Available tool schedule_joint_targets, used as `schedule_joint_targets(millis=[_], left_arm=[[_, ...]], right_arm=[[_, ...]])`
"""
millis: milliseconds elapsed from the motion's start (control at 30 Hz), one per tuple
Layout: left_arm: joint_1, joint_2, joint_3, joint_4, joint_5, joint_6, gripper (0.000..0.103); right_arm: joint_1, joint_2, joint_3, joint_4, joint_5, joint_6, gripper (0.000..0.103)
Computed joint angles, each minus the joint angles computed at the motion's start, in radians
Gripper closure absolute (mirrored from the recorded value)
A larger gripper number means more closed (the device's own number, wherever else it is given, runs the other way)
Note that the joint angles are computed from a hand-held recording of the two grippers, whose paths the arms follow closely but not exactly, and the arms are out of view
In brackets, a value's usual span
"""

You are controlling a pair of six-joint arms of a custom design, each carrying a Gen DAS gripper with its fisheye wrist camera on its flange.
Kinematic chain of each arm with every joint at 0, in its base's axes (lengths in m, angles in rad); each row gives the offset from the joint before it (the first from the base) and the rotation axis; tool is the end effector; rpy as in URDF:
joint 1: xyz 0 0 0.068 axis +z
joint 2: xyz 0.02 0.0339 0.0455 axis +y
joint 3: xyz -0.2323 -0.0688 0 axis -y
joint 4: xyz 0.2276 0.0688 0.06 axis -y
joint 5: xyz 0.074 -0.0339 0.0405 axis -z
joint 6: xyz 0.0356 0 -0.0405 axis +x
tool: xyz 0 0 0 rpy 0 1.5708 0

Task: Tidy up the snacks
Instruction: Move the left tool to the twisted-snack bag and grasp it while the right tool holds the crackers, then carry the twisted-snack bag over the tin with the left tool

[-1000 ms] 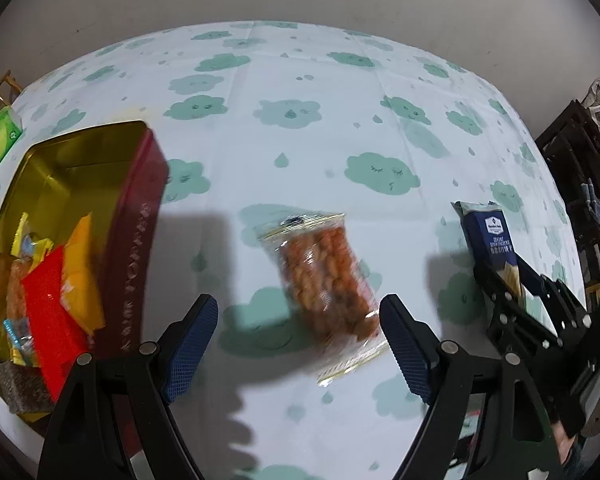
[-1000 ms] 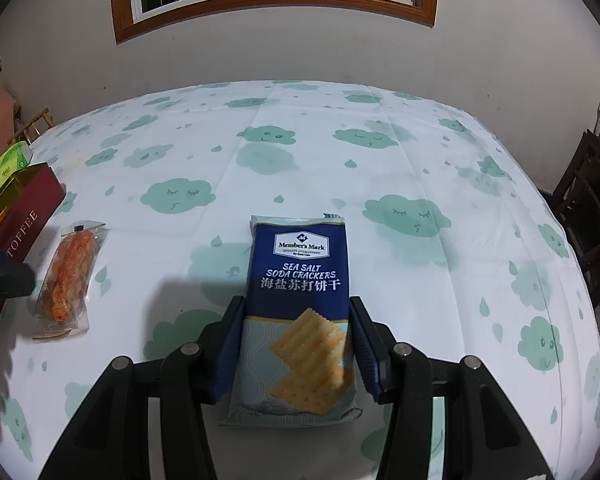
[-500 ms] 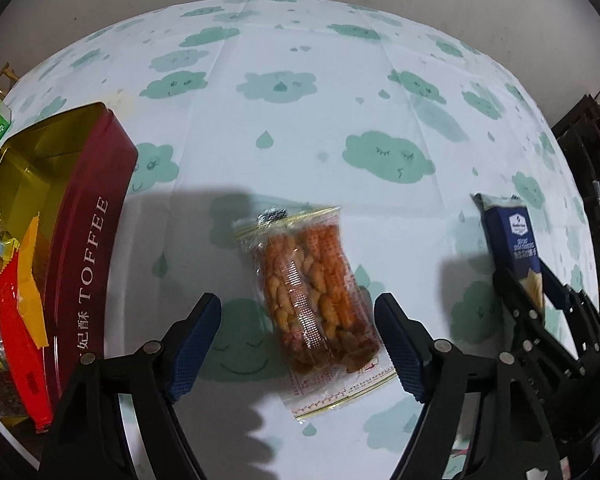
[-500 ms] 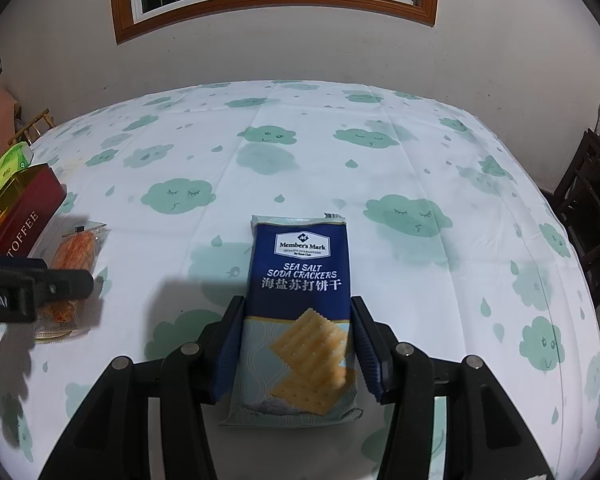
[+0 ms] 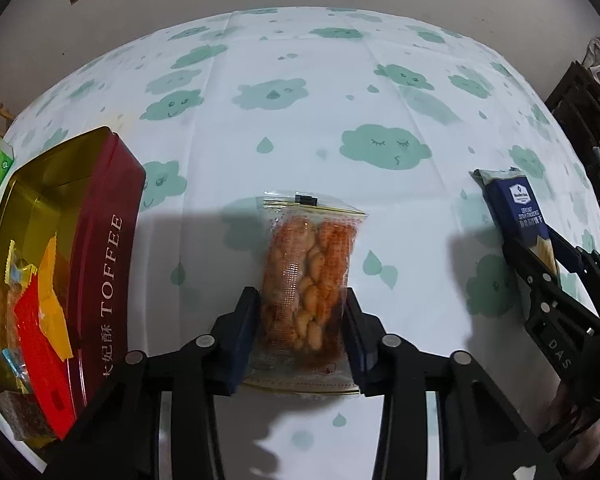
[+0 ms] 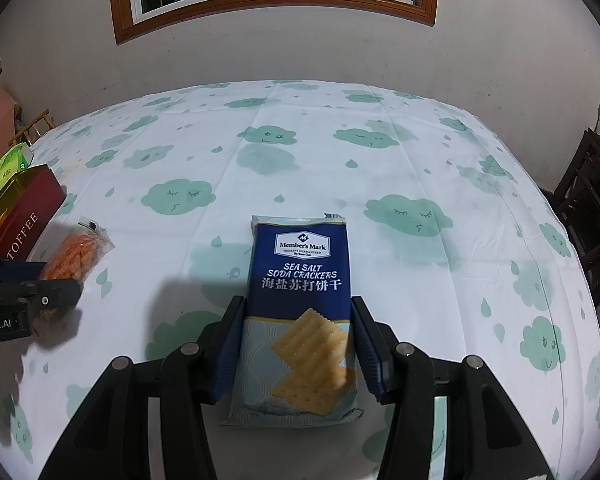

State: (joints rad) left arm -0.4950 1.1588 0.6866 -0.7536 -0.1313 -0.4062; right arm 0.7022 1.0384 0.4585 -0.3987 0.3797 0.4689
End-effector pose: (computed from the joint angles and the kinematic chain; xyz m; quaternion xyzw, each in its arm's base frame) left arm 0.1729 -0.0880 0.1734 0.0324 0.9826 -0.0164 0.1823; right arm 0.1498 0.1095 0.1503 -0.0546 0.9393 0.0079 0.3386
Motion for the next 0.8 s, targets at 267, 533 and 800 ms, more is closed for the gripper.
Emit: schedule_joint_targets(millis=[267, 533, 800], left_arm=[[-0.009, -0.087, -0.047, -0.029, 0.017, -0.01, 0.068], [-0.047, -0.226, -0.065, -0.124, -0.007, -0.022, 0.068], [-0.127, -0.341, -0.024, -0.243, -0.089, -0.063, 0.068]], right_arm=[[0.001, 0.006, 0.004, 0.002, 0.0, 0.004, 0.05], [-0.005, -0.002, -0.001, 0.001, -0.003, -0.001, 0.05], [-0.002, 0.01, 0.005, 0.005, 0.0, 0.002, 0.05]])
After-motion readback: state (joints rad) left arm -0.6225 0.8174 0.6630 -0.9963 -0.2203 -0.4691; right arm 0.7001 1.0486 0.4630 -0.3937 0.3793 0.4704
